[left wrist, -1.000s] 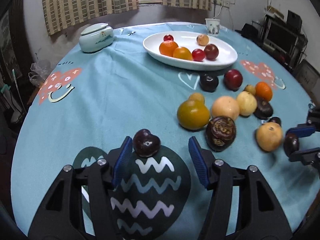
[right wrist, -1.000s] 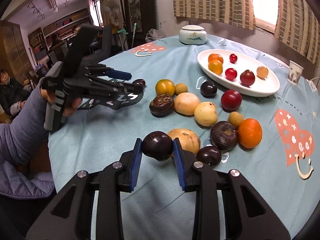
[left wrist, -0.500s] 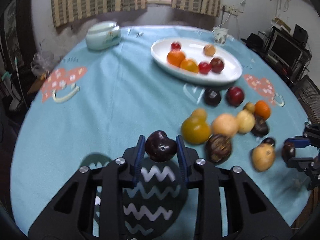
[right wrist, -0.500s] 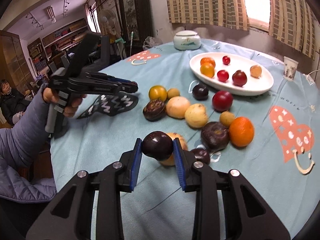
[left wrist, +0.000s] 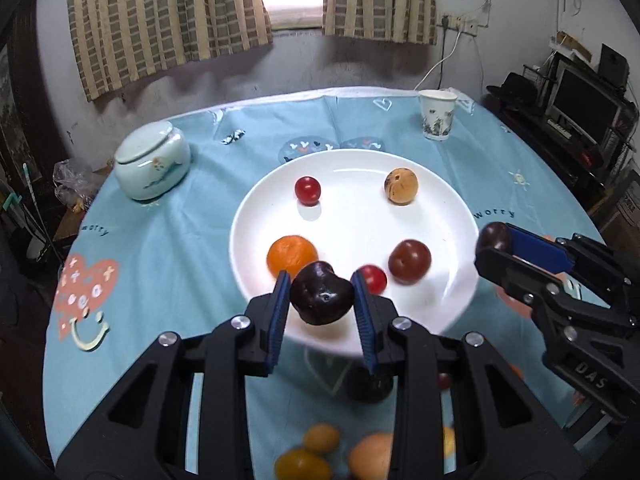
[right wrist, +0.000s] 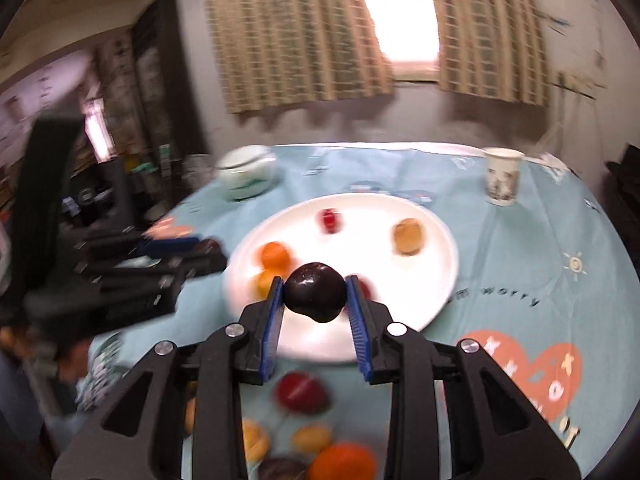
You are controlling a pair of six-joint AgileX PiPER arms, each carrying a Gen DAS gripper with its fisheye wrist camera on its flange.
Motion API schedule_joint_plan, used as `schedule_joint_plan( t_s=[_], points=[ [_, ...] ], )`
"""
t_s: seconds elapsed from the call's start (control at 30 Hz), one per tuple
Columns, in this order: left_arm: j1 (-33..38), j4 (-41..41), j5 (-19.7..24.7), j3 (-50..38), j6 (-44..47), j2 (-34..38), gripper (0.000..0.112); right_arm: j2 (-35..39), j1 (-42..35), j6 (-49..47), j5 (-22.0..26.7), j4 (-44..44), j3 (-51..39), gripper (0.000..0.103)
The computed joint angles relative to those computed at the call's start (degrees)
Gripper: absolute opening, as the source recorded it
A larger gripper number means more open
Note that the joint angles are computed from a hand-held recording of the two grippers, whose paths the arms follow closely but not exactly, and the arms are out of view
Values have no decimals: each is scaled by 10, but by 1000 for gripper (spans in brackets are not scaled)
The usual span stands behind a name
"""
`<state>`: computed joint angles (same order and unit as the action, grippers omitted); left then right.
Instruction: Organize fruits
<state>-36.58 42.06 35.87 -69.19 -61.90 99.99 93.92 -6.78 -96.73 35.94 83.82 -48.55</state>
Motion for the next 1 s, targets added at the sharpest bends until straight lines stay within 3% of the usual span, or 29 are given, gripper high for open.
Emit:
schedule_joint_plan(
  t_s=[0.17,0.23,0.33,0.4,0.47,0.57,0.7,0.83,1.0],
  points=[
    [29,-45,17,-85,58,75,34,89,41,117,-75,-78,-95,33],
    [37,-49,8,-83,59,77,53,100,50,148,-92,-105,-107,33],
    [36,-27,-10,-57,37,61,59,101,51,121,-98,-83,-100,34],
    [30,-17,1,-53,27,57,62,100,48,119,-98,-76,-96,36],
    [22,-13,4,-37,12,40,63,98,34,150,-68,-92,-101,38],
    [7,14,1,12,-37,-12,65,57,18,107,-55,-43,-60,67],
    [-73,170,31,150,-225,-125,77,2,-70,82,82,-50,10,68],
    [-200,274,143,252,-383,-182,85,-50,-177,-36,166,-39,117,71],
    [-249,345,130,323,-538,-192,86,-15,-281,-74,263,-70,155,71]
  ],
)
